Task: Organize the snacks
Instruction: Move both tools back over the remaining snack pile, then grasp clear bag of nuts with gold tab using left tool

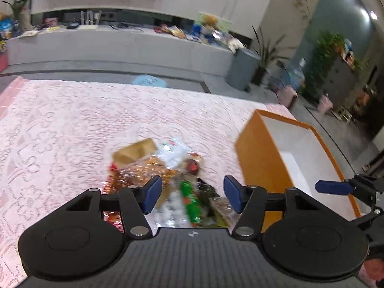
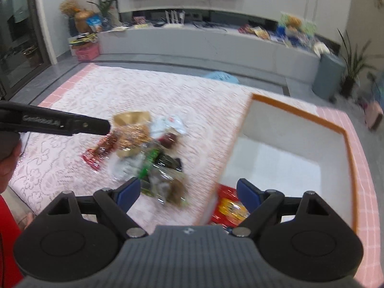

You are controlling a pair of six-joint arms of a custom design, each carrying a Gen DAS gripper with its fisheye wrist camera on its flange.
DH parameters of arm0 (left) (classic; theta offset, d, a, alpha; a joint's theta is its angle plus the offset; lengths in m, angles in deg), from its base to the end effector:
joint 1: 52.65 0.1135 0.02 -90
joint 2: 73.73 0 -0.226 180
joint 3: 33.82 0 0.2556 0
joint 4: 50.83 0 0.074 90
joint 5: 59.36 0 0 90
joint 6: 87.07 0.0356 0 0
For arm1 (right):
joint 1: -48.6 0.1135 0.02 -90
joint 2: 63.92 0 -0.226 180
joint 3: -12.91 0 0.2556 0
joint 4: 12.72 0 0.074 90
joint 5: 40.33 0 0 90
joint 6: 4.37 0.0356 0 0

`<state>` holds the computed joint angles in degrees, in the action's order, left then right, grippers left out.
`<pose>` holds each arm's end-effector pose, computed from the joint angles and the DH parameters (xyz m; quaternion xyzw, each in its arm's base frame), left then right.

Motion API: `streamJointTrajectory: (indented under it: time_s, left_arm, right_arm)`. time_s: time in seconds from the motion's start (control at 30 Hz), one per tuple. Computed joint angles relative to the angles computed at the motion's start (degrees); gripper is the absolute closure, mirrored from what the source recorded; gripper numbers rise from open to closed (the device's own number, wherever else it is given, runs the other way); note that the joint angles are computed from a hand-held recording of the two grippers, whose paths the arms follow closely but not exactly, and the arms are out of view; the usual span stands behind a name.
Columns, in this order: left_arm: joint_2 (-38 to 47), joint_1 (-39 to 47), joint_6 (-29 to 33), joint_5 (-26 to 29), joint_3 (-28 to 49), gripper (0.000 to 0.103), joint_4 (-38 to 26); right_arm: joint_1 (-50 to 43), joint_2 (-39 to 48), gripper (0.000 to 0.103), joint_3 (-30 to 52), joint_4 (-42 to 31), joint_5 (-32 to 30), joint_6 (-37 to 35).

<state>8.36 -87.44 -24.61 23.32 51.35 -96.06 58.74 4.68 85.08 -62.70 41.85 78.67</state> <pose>0.2696 -0.1818 0.2777 0.0318 0.9120 -0.1595 0.3765 0.2629 0.0519 0.2607 -0.1628 0.9123 0.0736 0.3685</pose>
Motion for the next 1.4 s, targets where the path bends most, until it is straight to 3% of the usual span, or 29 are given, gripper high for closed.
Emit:
streamJointTrajectory:
  time_s: [0.07, 0.17, 0.27, 0.43, 0.7, 0.8, 1.03, 1.13, 1.23, 1.4]
  left_arm:
    - [-2.56, -0.51, 2.43, -3.74, -4.17, 0.007, 3.17]
    - [-3.95, -0.58, 6.2, -5.95, -6.93, 0.0, 4.19]
    - [-4.01, 2.43, 7.26, -0.13, -8.42, 0.0, 3.69]
    - [-4.42, 5.78, 6.02, 4.6, -10.82, 0.0, 4.27]
    - [0.05, 8.37, 7.61, 8.06, -9.61, 0.0, 6.14]
    - [2.97, 9.03, 7.61, 9.83, -8.2, 0.0, 6.69]
    - [7.49, 9.47, 7.99, 10.6, -7.16, 0.0, 10.19]
    - [8.89, 9.88, 8.77, 11.26, -6.88, 0.0, 11.94]
    - [10.0, 9.9, 9.68, 10.33, -7.09, 0.0, 13.8]
    - [11.56, 10.87, 11.4, 9.36, -6.61, 0.0, 15.47]
  right_arm:
    - [3.27, 0.73, 0.019, -1.29, 2.87, 2.4, 0.69]
    - [7.26, 3.05, 0.019, -1.92, 6.19, 5.03, 1.79]
    - [9.92, 6.01, 0.019, -1.49, 8.29, 6.93, 2.38]
    - [12.73, 11.48, 0.019, -0.1, 11.66, 9.91, 2.98]
    - [13.82, 18.7, 0.02, 1.15, 16.92, 14.4, 1.96]
    - [13.63, 21.25, 0.029, 1.63, 18.4, 14.88, 1.68]
    - [14.33, 24.43, 0.029, 1.52, 22.04, 17.35, 0.87]
    - [15.88, 25.61, 0.027, 1.66, 22.89, 21.53, 0.32]
    - [15.87, 26.56, 0.028, 2.62, 21.76, 21.55, 2.98]
    - [14.43, 28.49, 0.052, 4.53, 19.73, 17.62, 7.43]
